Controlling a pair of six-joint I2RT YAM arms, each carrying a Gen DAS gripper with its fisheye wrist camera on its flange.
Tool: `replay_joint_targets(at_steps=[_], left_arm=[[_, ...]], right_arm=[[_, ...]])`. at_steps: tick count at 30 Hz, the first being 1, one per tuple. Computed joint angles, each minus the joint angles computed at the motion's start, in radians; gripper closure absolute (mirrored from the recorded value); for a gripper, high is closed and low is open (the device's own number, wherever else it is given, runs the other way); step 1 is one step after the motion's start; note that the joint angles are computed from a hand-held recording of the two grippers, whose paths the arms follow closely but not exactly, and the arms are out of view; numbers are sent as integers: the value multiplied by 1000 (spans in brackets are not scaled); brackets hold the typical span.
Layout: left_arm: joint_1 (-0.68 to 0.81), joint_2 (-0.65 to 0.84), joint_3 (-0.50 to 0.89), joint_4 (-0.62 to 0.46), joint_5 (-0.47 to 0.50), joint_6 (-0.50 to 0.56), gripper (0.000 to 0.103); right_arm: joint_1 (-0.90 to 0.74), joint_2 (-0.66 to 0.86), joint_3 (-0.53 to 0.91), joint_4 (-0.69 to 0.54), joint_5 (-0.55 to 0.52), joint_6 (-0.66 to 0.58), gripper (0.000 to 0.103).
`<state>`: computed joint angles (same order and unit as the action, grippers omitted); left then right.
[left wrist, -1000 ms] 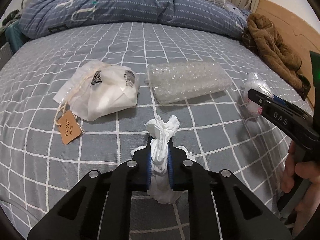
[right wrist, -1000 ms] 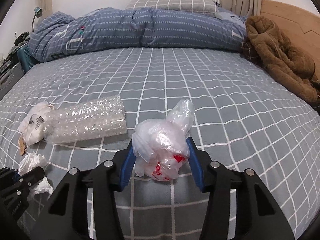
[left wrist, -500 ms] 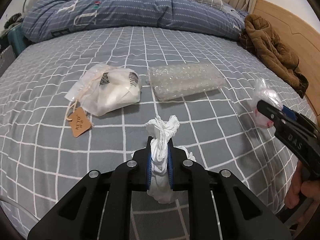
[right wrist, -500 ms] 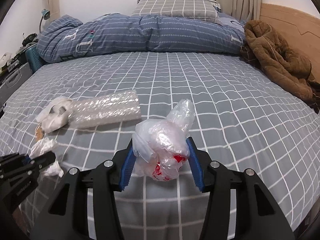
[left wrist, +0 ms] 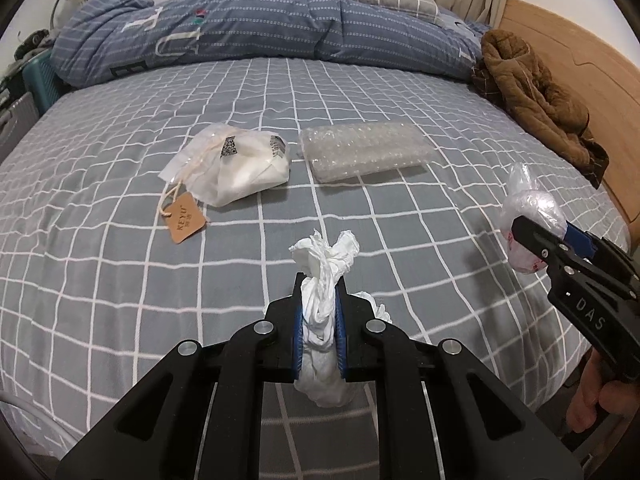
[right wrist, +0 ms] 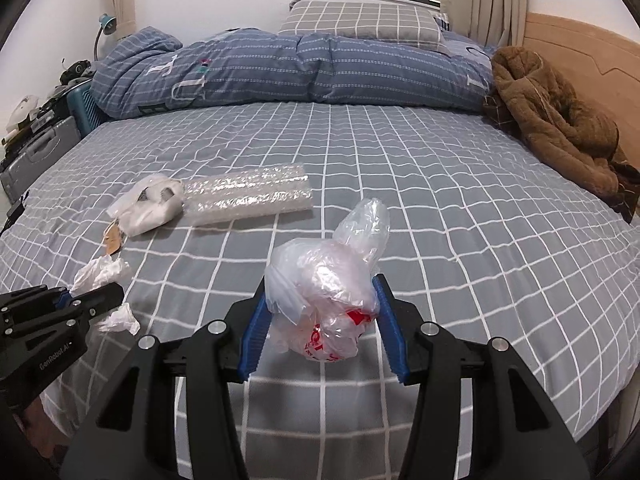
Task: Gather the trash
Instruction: 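Lift the tissue and clear bag slightly with both tools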
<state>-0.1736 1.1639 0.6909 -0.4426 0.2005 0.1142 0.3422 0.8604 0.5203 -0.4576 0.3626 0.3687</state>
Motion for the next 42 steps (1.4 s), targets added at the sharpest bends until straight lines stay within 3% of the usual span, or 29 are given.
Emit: replay_joint_targets(at_steps=[18,27,42], left_arm=[[66,-252,-84,-171,35,61,91],[108,-383,-115,-276,71,92,91],[195,-567,-163,-448,126,171,91]], right_arm=[[349,-159,32,-294,218,284,56],[633,-156,72,-506,373,566,56],[1014,-24,101,-751,442,1067,56]])
